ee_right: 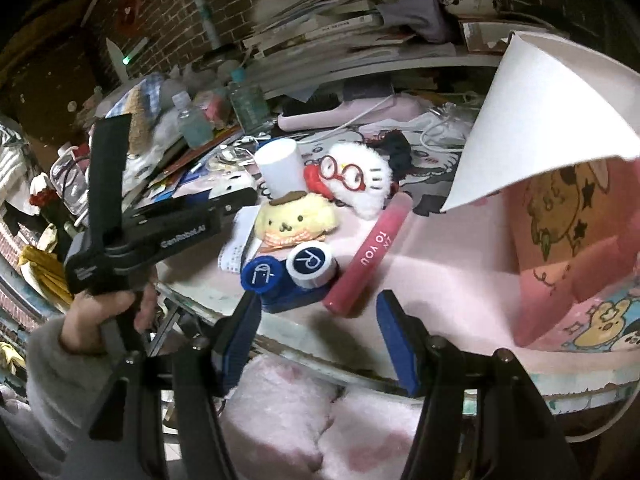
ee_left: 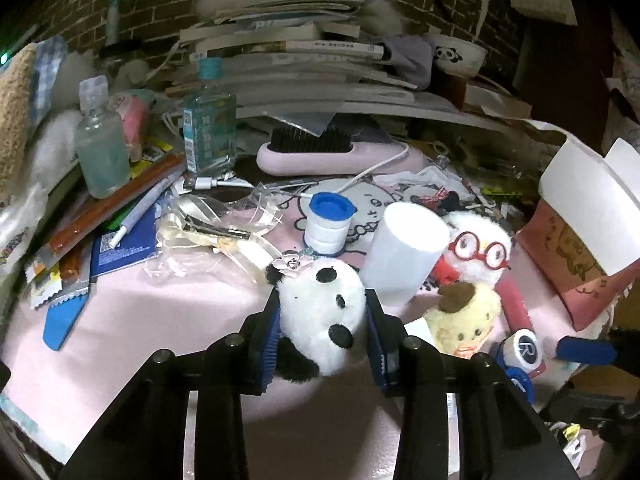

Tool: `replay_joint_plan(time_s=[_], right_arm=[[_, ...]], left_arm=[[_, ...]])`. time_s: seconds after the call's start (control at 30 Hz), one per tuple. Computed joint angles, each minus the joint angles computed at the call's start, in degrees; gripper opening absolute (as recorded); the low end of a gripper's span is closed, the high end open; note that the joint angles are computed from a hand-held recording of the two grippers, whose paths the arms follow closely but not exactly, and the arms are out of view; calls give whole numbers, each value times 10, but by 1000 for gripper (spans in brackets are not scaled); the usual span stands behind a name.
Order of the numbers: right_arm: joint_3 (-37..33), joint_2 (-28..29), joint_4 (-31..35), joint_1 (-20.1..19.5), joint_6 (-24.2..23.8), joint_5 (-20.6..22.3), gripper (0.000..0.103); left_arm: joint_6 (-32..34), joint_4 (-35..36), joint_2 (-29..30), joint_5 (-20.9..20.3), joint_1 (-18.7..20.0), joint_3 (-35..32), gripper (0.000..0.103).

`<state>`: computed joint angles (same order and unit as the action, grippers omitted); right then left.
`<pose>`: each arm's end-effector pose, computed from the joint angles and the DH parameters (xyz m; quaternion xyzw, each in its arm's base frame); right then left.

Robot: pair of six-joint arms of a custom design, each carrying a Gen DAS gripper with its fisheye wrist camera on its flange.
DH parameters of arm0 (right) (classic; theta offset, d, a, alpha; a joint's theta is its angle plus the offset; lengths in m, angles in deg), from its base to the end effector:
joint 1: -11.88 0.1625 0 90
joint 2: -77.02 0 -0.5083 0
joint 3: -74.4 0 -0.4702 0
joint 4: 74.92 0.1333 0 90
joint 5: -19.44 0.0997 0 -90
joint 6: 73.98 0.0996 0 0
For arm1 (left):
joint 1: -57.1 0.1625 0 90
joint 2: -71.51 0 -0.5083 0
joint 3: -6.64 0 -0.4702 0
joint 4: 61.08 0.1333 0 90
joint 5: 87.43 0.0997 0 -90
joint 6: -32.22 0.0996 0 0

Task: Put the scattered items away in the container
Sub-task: 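Carry the panda plush in the left tool into the white box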

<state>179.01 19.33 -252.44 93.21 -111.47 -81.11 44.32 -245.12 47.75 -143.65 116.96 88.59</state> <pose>0.0034 -0.7412 0.2392 0.2015 -0.9125 0.2840 0.2148 -0.2598 -0.8232 -0.0410 0.2446 0.8815 -0.3342 0.2268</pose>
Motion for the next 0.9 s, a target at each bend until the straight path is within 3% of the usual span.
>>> replay_joint_plan(time_s=[0.2,0.43,0.53,0.67,0.9], right_arm=[[-3,4,-16,-2,11,-5,56],[-3,-1,-19,-11,34,1,56],[5,-3,-42,-15,33,-1,56],[10,-7,-38,-22,40,3,56],[15,-11,-40,-25,40,9,56]], left_arm=[[9,-10,-14,-12,-14,8,32],[41,32,-25,-74,-40,-9,32],[47,103,-23,-130,-52,-41,32],[42,248,-1,-192,-68,-122,32],[27,504,93,-197,-100,-313,32]])
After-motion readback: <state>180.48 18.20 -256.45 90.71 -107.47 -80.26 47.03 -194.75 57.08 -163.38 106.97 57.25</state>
